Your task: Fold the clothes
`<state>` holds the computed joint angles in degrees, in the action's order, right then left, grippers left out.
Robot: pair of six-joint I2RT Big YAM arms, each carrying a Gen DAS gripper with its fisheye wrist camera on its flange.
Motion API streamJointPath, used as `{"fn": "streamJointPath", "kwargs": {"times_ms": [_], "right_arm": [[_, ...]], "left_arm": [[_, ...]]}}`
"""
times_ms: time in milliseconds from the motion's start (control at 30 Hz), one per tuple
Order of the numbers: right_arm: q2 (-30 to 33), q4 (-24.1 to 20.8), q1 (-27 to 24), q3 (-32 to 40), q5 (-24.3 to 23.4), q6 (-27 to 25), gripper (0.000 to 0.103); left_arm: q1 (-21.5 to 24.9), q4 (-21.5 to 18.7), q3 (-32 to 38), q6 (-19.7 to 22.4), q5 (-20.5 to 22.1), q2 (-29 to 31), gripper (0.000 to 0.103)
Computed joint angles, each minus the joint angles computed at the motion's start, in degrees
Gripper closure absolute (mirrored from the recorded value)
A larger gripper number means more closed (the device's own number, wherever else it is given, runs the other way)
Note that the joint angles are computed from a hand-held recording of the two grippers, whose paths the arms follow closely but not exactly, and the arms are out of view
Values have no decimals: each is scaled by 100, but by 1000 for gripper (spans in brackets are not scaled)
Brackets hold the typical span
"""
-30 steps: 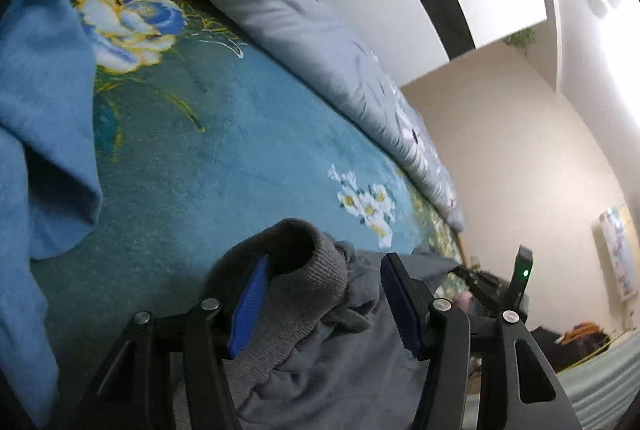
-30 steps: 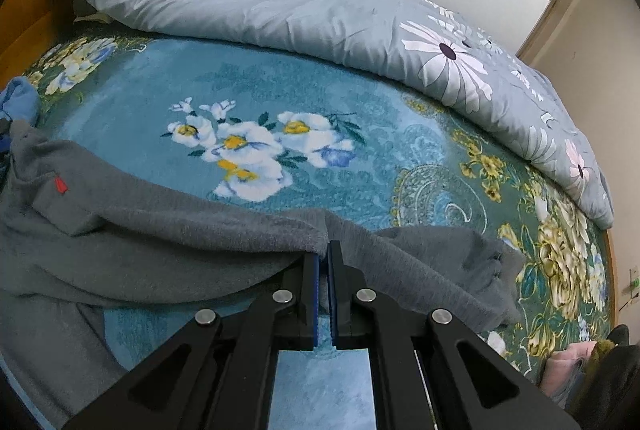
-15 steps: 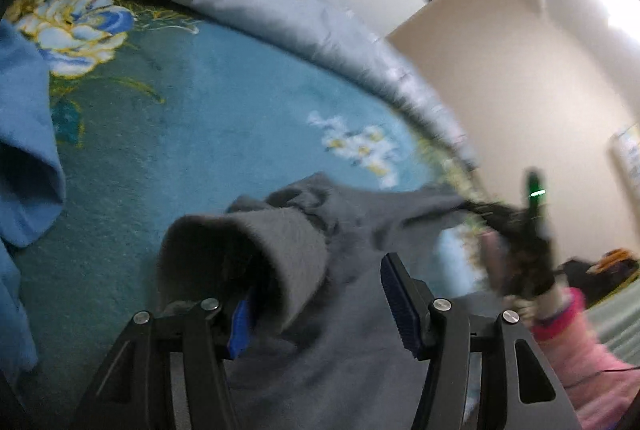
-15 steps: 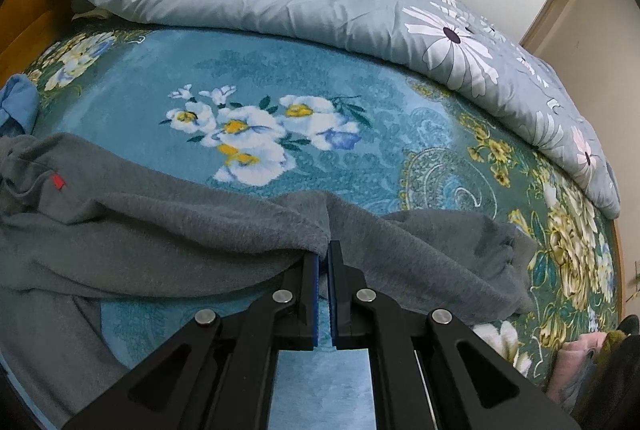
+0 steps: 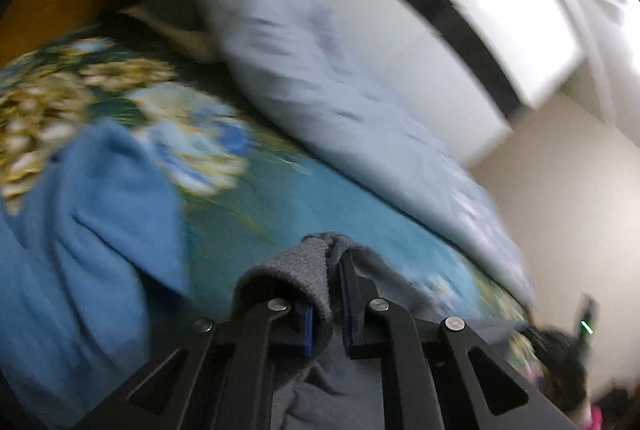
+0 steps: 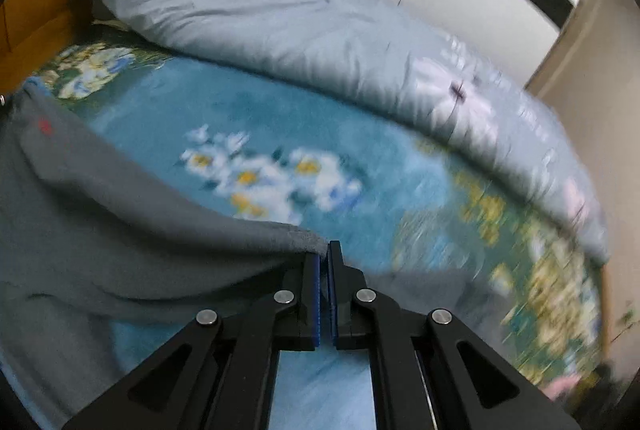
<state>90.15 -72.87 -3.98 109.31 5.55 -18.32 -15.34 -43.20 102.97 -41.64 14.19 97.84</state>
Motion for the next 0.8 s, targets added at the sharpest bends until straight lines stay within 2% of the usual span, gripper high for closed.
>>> {"fn": "streamJointPath", "kwargs": {"times_ms": [33, 67, 133, 200, 300, 600, 667, 700, 733, 800], "right_arm": [[285, -163, 5, 356, -69, 143, 100], [484, -264, 22, 576, -94, 262, 100], [923, -413, 96, 957, -42, 461, 100], [1189, -493, 158, 1095, 69, 630, 100], [1515, -581, 189, 1231, 202, 769, 100], [1770, -534, 94, 1146, 108, 1071, 100], [1631, -446, 62, 991, -65, 1002, 97], [1561, -446, 40, 938, -168, 924, 92], [1465, -483, 10, 882, -288, 786, 81], [1152, -408, -45, 628, -332, 477, 69]], "left_arm": [[48, -151, 195, -297, 23, 238, 93], [38, -310, 357, -414, -84, 412, 92], [-92, -711, 717, -321, -608, 772, 92], [-203, -822, 841, -290, -958, 996, 92], [-285, -661, 752, -323, -1149, 1099, 92], [-466, -365, 489, 233, -1828, 1089, 88], [-443, -237, 382, 241, -1727, 1028, 87], [-420, -147, 308, 231, -1625, 987, 84], [-409, -108, 270, 234, -1542, 961, 81], [-453, -318, 363, 362, -1533, 941, 64]]}}
